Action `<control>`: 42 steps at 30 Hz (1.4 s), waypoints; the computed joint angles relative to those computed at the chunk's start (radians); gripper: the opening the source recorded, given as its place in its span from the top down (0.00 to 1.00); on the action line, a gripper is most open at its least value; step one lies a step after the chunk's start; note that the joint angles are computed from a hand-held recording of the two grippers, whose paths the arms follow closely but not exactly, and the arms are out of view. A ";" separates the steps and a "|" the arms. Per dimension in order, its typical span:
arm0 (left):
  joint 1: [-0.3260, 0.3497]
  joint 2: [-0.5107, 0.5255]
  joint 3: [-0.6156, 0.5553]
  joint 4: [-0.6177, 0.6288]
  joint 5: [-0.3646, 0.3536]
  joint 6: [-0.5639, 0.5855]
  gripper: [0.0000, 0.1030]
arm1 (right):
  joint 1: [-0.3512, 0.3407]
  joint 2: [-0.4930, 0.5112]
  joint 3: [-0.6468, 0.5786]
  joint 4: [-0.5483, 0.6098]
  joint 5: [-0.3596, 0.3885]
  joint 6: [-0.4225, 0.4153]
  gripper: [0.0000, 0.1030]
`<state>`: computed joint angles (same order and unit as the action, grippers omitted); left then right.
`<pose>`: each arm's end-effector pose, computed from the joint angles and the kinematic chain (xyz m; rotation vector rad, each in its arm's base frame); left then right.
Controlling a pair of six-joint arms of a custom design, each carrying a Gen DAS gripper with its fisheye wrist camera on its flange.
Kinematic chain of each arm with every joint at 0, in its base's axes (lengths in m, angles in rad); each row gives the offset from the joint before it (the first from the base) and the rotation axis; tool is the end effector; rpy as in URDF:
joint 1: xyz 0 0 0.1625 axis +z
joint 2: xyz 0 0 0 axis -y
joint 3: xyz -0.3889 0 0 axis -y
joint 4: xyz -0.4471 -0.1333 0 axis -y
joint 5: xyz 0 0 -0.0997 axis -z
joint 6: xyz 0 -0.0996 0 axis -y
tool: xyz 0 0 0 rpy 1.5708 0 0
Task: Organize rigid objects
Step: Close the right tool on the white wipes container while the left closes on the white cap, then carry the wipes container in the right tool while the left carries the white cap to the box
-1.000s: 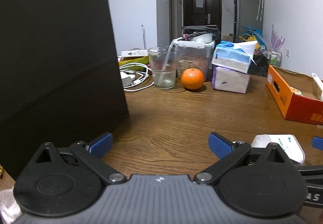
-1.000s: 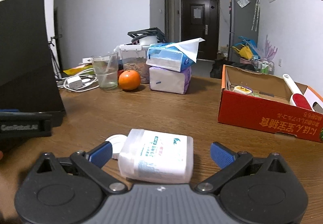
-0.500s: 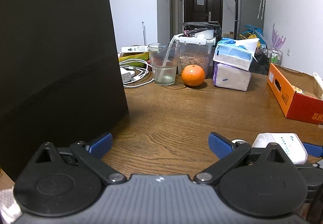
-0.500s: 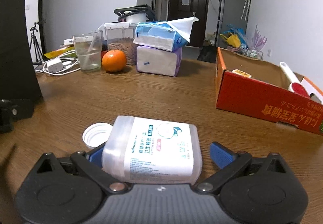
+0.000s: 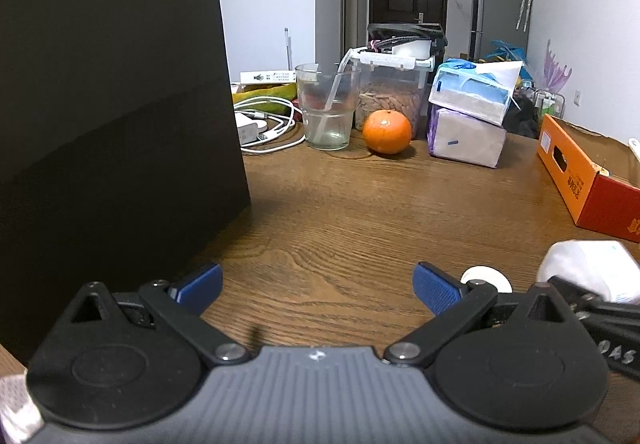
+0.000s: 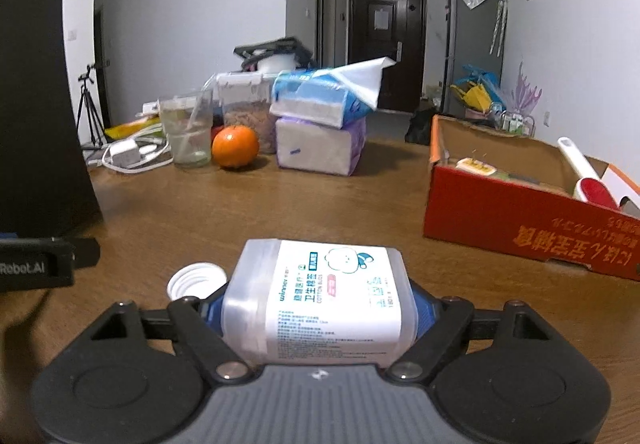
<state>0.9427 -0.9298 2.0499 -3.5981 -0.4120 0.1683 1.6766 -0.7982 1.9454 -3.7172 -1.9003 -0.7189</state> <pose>-0.1239 -0.5528 0.1257 0.1787 1.9933 -1.1894 0.1626 -0.5745 0.0663 0.7375 -2.2116 1.0917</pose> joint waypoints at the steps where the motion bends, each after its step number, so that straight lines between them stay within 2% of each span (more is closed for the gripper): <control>1: 0.001 0.002 -0.001 -0.001 -0.004 0.000 0.00 | -0.005 -0.006 0.004 -0.008 0.009 -0.002 0.20; 10: -0.005 0.032 -0.017 0.022 -0.031 -0.013 0.00 | -0.050 -0.054 0.024 -0.044 0.055 -0.035 0.20; 21: -0.028 0.111 -0.074 0.094 -0.067 -0.015 0.00 | -0.101 -0.104 0.041 -0.063 0.075 -0.047 0.20; 31: -0.018 0.149 -0.134 0.200 -0.105 -0.091 0.01 | -0.122 -0.131 0.056 -0.070 0.085 -0.048 0.20; 33: -0.017 0.155 -0.143 0.225 -0.105 -0.104 0.06 | -0.124 -0.135 0.059 -0.071 0.088 -0.049 0.20; 36: -0.019 0.166 -0.155 0.258 -0.085 -0.113 0.26 | -0.128 -0.143 0.065 -0.072 0.093 -0.050 0.20; 38: -0.015 0.157 -0.149 0.273 -0.108 -0.123 0.53 | -0.131 -0.149 0.069 -0.072 0.098 -0.050 0.20; 39: -0.015 0.152 -0.144 0.272 -0.120 -0.125 0.60 | -0.133 -0.153 0.072 -0.072 0.100 -0.049 0.20; 42: -0.021 0.157 -0.144 0.267 -0.113 -0.119 0.60 | -0.137 -0.162 0.078 -0.074 0.106 -0.046 0.20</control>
<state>0.9214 -0.7728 1.9061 -3.3314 -0.5248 0.0489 1.5396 -0.9600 2.0232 -3.7909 -1.7940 -0.7652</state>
